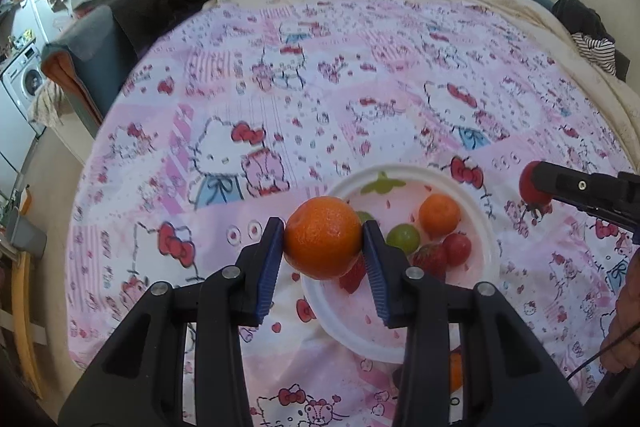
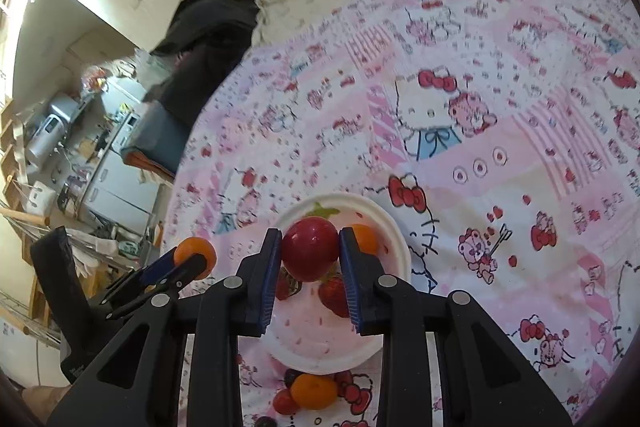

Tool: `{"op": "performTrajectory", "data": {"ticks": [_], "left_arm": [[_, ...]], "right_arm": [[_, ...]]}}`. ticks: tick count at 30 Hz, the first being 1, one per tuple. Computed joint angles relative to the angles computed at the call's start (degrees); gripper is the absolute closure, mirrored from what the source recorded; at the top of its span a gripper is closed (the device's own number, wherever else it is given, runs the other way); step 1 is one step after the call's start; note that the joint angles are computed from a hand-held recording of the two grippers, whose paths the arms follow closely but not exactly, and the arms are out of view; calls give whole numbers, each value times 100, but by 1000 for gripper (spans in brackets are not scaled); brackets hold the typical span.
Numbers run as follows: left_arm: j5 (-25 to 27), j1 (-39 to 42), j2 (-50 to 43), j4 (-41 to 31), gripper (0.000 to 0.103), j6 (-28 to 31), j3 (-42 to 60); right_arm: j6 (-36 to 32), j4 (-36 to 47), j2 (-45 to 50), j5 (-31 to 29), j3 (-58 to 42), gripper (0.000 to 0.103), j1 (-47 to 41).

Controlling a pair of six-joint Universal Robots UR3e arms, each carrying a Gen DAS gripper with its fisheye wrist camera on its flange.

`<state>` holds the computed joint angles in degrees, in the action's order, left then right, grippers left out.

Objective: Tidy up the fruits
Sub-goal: 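Carry mandarin and tomato over the plate and open both tools to release, then raise both open tools away from the plate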

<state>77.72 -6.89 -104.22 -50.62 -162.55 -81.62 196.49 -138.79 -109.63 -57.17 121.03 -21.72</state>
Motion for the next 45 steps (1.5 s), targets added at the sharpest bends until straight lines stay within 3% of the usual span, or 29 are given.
{"op": "performTrajectory", "data": {"ticks": [13,19,29,35,36,39,45], "left_arm": [[145,-395,-282,377,67,371,-468],[295,-534,-298,736,65,509,-697],[299,-531,-260,710,64,493,-742],[225,-507,-114,907,32,490,-879],[171,-486,-97,869,27,491,-868],[104,-452,-55,782,24,451,-859],[77,-421,93,771,24,470,-963]], "right_arm": [[-65,598,966,-737,-266,72,658],[-44,721,1040,-774,-276,71,701],[-18,756,989,-768,-246,70,647],[-9,734,951,-616,-246,69,576],[0,733,942,-601,-244,67,569],[101,621,832,-623,-174,33,537],[96,624,683,-518,-171,31,459]]}}
